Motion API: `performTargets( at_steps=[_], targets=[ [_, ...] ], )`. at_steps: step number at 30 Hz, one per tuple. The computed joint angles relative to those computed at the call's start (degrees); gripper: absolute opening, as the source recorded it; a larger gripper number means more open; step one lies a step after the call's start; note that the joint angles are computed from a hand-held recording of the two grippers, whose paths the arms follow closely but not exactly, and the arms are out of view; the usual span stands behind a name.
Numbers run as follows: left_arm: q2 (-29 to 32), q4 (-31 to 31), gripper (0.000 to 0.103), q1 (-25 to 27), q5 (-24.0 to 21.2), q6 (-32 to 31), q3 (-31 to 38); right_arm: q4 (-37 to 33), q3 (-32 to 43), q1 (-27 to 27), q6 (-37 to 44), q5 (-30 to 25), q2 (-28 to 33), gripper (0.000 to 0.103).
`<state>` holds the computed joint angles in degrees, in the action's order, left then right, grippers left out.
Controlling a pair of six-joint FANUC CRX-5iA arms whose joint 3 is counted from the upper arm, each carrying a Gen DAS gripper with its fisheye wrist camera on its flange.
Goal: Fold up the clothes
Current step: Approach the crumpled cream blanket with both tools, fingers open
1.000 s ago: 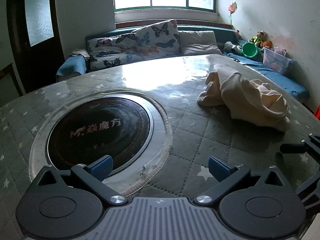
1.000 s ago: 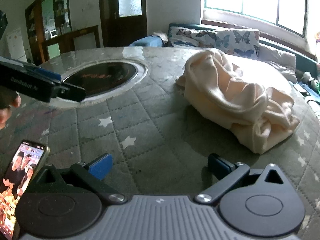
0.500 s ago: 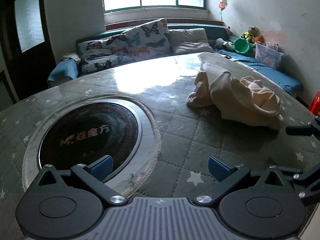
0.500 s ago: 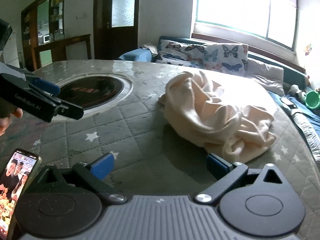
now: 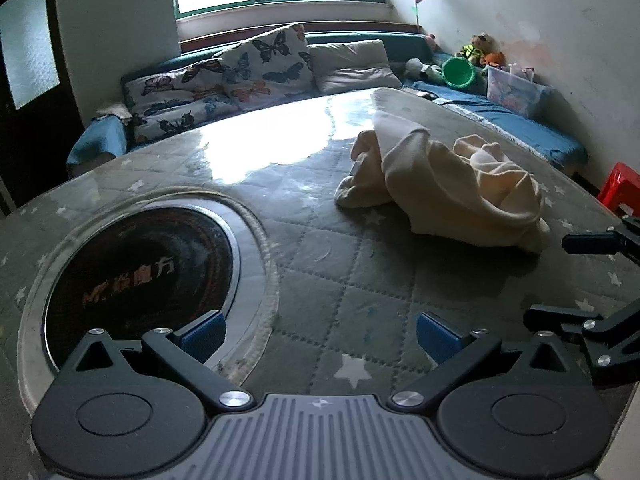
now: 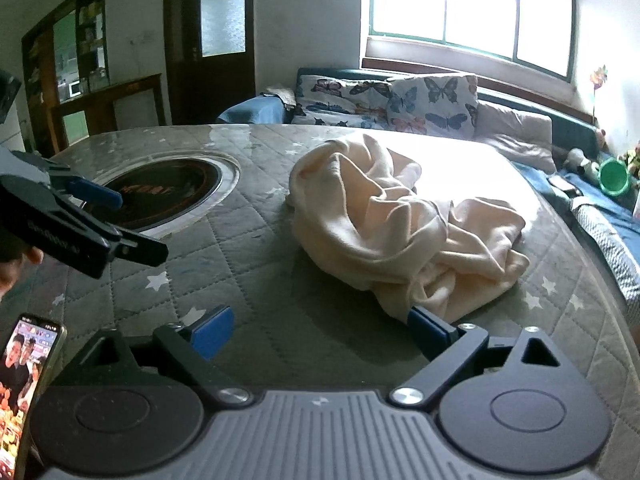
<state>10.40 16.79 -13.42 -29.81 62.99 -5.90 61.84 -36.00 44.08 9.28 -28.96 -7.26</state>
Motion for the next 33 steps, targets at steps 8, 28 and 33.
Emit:
performTargets(
  at_steps=[8,28,33],
  targets=[
    [1.75,0.04,0.102,-0.66,-0.86,-0.42,2.43,-2.86,0.91,-0.95,1.05,-0.55,-0.24,0.089],
    [5.82,2.35,0.084,-1.56,-4.78,-2.56,9.2,-3.12,3.32,-4.97,2.55,0.74,0.34,0.081],
    [6.54,0.93,0.084,-1.78,-5.69,-1.87,10.75,-2.25,3.74,-5.68,2.72,2.13,0.42,0.08]
  ],
)
